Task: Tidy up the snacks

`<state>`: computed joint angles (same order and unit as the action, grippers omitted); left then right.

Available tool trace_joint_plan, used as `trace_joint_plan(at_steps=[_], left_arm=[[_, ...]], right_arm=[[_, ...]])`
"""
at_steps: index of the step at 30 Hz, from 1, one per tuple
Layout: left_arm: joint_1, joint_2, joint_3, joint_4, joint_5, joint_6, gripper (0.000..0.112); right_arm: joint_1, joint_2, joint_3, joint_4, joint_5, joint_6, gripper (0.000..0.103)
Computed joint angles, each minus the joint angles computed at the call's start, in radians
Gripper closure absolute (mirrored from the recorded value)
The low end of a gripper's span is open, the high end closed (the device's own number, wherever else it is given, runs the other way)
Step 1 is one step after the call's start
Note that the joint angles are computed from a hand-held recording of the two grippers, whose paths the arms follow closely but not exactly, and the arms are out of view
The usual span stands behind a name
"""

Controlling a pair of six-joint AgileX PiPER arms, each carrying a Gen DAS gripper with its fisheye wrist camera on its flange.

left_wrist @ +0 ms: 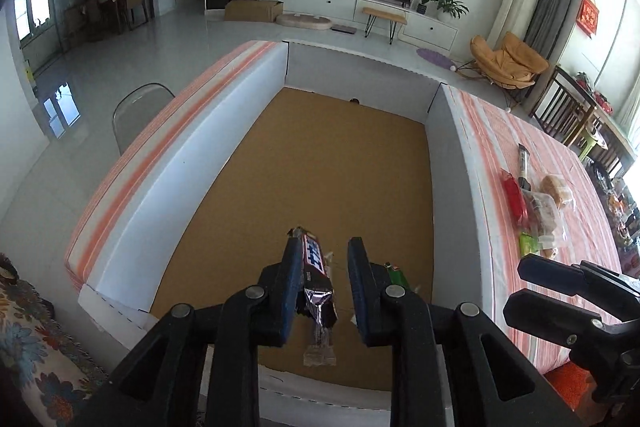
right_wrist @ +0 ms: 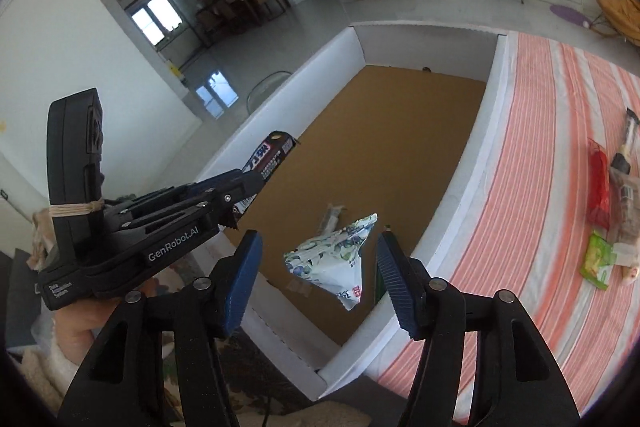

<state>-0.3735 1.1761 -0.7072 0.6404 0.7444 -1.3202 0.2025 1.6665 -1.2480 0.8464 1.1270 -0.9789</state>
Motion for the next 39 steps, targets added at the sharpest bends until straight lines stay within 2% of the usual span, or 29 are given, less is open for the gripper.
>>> trace_joint_plan(at_steps=[1, 3, 5, 7, 9, 11, 13, 14, 16, 18, 20, 21, 23, 26, 30, 34, 37, 39], left_arm=[[-0.011, 0.013, 0.002, 0.010, -0.007, -0.024, 0.055], [-0.057, 0.039, -0.005, 0.061, -0.013, -0.110, 0.026], [-0.105, 0.049, -0.016, 0.110, -0.034, -0.172, 0.024], [-0.146, 0.085, -0.050, 0.106, -0.089, -0.166, 0.024], [-0.208, 0.136, -0.113, 0.087, -0.121, -0.133, 0.024], [-0.268, 0.217, -0.187, 0.078, -0.156, -0.092, 0.024], [-0.310, 0.313, -0.285, 0.014, -0.185, 0.013, 0.022], [-0.325, 0.364, -0.334, -0.039, -0.201, 0.073, 0.022], [-0.334, 0.467, -0.403, -0.127, -0.264, 0.168, 0.022], [-0.338, 0.594, -0.503, -0.173, -0.263, 0.220, 0.022], [-0.337, 0.706, -0.580, -0.154, -0.263, 0.209, 0.022], [-0.333, 0.754, -0.612, -0.138, -0.256, 0.195, 0.022], [-0.315, 0.832, -0.662, -0.119, -0.244, 0.175, 0.022], [-0.289, 0.918, -0.723, -0.049, -0.220, 0.116, 0.022], [-0.264, 0.980, -0.756, 0.032, -0.194, 0.058, 0.022], [-0.261, 0.963, -0.696, 0.127, -0.231, -0.049, 0.022], [-0.296, 0.992, -0.725, 0.185, -0.167, -0.047, 0.020], [-0.293, 0.994, -0.726, 0.186, -0.177, -0.050, 0.017]], right_arm=[[-0.021, 0.002, 0.008, 0.007, -0.011, -0.017, 0.037], [-0.066, -0.005, 0.028, 0.004, -0.059, -0.033, 0.037], [-0.128, -0.003, 0.042, -0.003, -0.115, -0.051, 0.037], [-0.204, 0.001, 0.063, -0.027, -0.205, -0.068, 0.037], [-0.275, 0.019, 0.092, -0.049, -0.340, -0.096, 0.033], [-0.340, 0.067, 0.109, -0.078, -0.514, -0.096, 0.033], [-0.395, 0.148, 0.065, -0.184, -0.623, 0.021, 0.033], [-0.421, 0.195, 0.032, -0.239, -0.648, 0.087, 0.033], [-0.473, 0.265, -0.036, -0.309, -0.658, 0.189, 0.033], [-0.500, 0.308, -0.066, -0.342, -0.694, 0.235, 0.033], [-0.522, 0.324, -0.084, -0.359, -0.677, 0.292, 0.033], [-0.537, 0.318, -0.082, -0.323, -0.660, 0.271, 0.033], [-0.546, 0.285, -0.039, -0.241, -0.699, 0.192, 0.033], [-0.537, 0.281, -0.027, -0.211, -0.720, 0.147, 0.033], [-0.548, 0.316, -0.043, -0.202, -0.698, 0.135, 0.033], [-0.576, 0.359, -0.094, -0.191, -0.636, 0.159, 0.033], [-0.592, 0.378, -0.117, -0.175, -0.601, 0.172, 0.033], [-0.597, 0.389, -0.132, -0.183, -0.585, 0.191, 0.033]])
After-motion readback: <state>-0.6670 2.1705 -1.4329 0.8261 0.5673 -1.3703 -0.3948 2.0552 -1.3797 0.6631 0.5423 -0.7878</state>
